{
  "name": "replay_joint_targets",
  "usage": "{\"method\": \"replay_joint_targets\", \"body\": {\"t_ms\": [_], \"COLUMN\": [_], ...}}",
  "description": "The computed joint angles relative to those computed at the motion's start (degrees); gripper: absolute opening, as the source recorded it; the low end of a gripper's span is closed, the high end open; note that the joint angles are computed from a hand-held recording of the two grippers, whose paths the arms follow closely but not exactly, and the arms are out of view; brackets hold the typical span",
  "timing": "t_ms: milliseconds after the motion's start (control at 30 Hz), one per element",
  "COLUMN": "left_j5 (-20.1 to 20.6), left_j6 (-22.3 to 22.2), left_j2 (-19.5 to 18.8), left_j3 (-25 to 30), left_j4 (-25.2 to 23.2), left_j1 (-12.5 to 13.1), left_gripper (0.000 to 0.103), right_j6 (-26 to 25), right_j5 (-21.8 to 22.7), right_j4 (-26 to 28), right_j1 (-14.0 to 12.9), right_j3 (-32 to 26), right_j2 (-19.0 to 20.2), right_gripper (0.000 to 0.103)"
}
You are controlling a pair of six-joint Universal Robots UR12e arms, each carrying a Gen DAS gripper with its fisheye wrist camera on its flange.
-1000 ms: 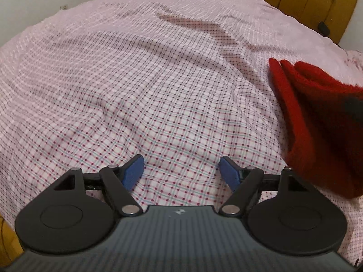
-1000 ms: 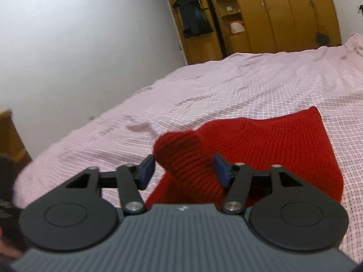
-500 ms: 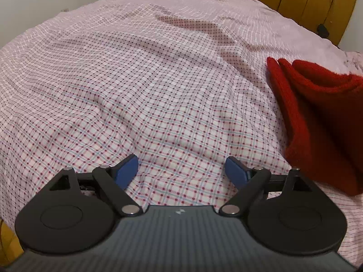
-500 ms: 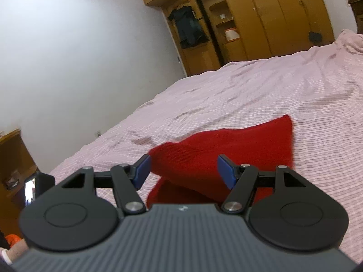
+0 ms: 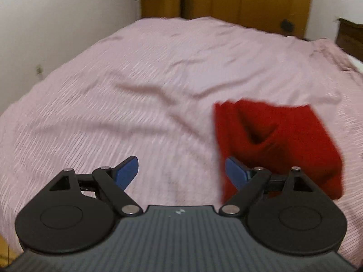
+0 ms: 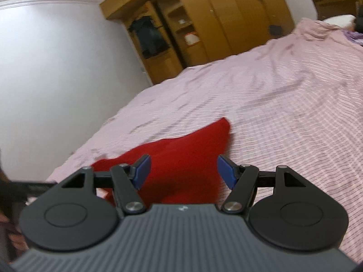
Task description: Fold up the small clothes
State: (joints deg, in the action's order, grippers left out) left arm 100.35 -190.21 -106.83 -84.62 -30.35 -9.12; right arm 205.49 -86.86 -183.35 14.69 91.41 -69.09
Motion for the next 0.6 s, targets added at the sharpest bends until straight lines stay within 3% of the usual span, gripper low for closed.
{"method": "replay_joint_targets", "body": {"t_ms": [233,367,567,600], "left_j5": [-4.4,-7.5,-12.3,-13.5], "left_j6": [2.5,2.9,-2.2,-3.3], "left_j2": [-5.4,-8.5,-12.5,-13.0], "left_j3": [9.6,13.6,17.8,18.3], "left_j4": [-2.8,-4.6,-8.8,-9.8], "left_j1": [-1.5,-1.9,-1.1,-0.8], "left_gripper": [0.089,0.089,0.087,0.082], "right_j6": [2.0,5.1,5.5,5.0], "right_j5": [-3.3,-1.3,3.3,3.9], "right_j4": [5.1,8.9,12.8,13.7], "right_j1": [-1.3,-2.6,-3.9,-4.0], "right_j3": [-2.3,-3.8,-6.9,-7.4], "right_j2": [1.7,2.8,5.6,6.0], "right_gripper": [0.068,0.068,0.068,0.068]}}
